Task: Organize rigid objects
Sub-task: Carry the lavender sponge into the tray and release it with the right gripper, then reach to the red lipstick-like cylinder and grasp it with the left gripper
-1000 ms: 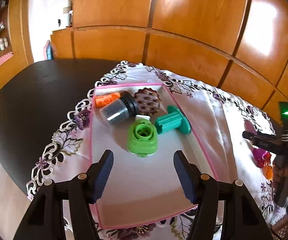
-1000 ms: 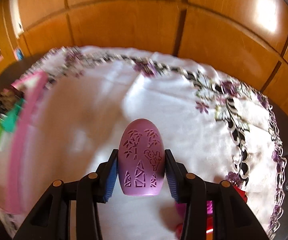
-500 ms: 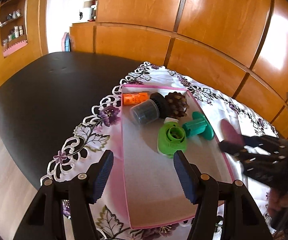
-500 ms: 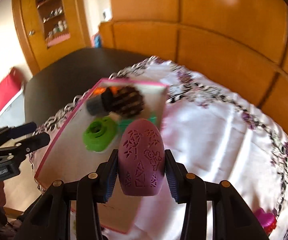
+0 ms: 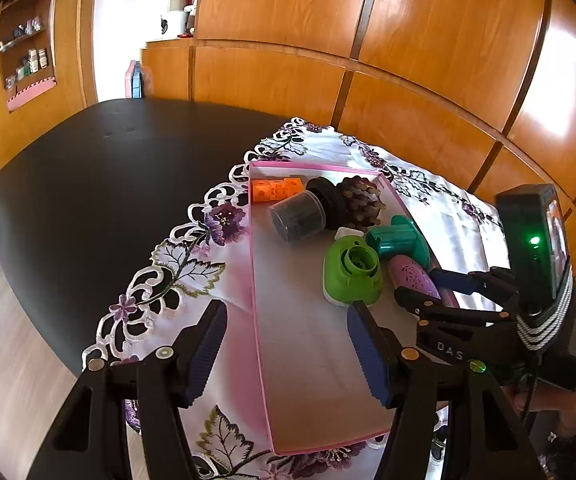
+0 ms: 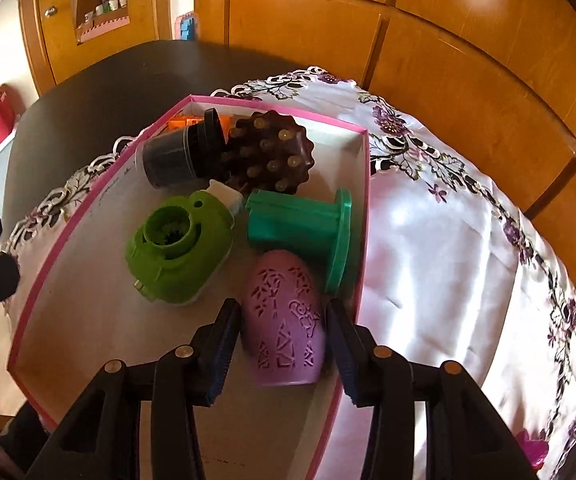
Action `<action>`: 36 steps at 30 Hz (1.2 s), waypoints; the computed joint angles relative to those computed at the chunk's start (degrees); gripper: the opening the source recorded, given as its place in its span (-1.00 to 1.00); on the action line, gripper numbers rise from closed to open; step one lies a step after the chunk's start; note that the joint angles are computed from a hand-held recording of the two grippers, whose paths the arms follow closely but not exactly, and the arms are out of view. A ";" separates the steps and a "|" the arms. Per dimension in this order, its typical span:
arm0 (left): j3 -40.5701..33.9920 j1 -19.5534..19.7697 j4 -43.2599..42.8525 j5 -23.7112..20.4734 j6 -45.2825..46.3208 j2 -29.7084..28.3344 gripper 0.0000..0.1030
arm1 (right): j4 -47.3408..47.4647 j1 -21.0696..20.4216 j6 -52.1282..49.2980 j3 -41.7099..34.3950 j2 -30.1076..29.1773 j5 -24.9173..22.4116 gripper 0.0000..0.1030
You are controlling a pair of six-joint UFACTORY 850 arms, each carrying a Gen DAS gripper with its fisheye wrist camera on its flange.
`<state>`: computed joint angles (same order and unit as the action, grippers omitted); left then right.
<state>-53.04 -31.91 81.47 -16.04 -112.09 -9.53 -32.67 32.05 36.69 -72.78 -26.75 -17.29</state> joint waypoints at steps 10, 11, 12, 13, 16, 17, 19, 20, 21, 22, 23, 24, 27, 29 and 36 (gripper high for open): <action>-0.42 -1.04 0.18 -1.15 0.79 0.10 0.23 | -14.68 -1.17 19.02 7.63 7.70 7.44 -0.05; -0.54 -1.27 0.13 -1.31 1.18 0.08 0.23 | -17.06 -1.29 21.78 8.22 8.35 7.54 -0.05; -0.62 -1.47 0.15 -1.44 1.42 0.09 0.23 | -21.41 -1.73 26.82 9.44 9.56 8.02 -0.05; -0.71 -1.70 0.38 -1.62 1.51 0.11 0.23 | -24.32 -2.02 30.19 10.23 10.32 8.25 -0.05; -1.33 -2.50 0.05 -2.05 3.08 -0.12 0.23 | -33.76 -3.49 41.17 12.83 13.00 7.98 -0.05; -1.50 -2.73 0.17 -2.08 3.26 -0.19 0.23 | -35.52 -4.07 43.43 13.50 13.72 7.88 -0.05; -2.11 -3.22 -0.35 -2.22 4.61 -0.50 0.23 | -39.52 -5.38 48.44 15.40 15.71 7.17 -0.05; -2.45 -3.45 -0.62 -2.25 5.24 -0.68 0.23 | -42.24 -6.24 51.66 16.60 16.96 6.46 -0.05; -2.73 -3.65 -0.75 -2.20 5.74 -0.85 0.23 | -43.55 -6.85 53.16 17.37 17.77 6.21 -0.05; -3.14 -3.87 -1.34 -1.98 6.91 -1.08 0.23 | -44.72 -7.69 54.61 18.21 18.64 5.72 -0.05; -3.70 -4.20 -2.07 -1.66 8.49 -1.42 0.23 | -46.33 -8.52 56.49 19.27 19.72 5.05 -0.05; -3.98 -4.45 -2.29 -1.65 9.13 -1.58 0.23 | -47.83 -9.58 58.34 20.39 20.90 3.97 -0.05; -5.50 -5.46 -3.78 -1.52 12.73 -2.62 0.23 | -49.26 -12.86 61.28 23.06 23.82 2.05 -0.05; -6.73 -6.20 -5.53 -1.27 15.92 -3.54 0.23 | -50.69 -14.89 64.03 24.95 25.71 0.76 -0.05; -11.64 -8.17 -15.60 0.96 30.38 -7.33 0.35 | -55.00 -23.55 79.34 31.32 30.07 -4.79 -0.05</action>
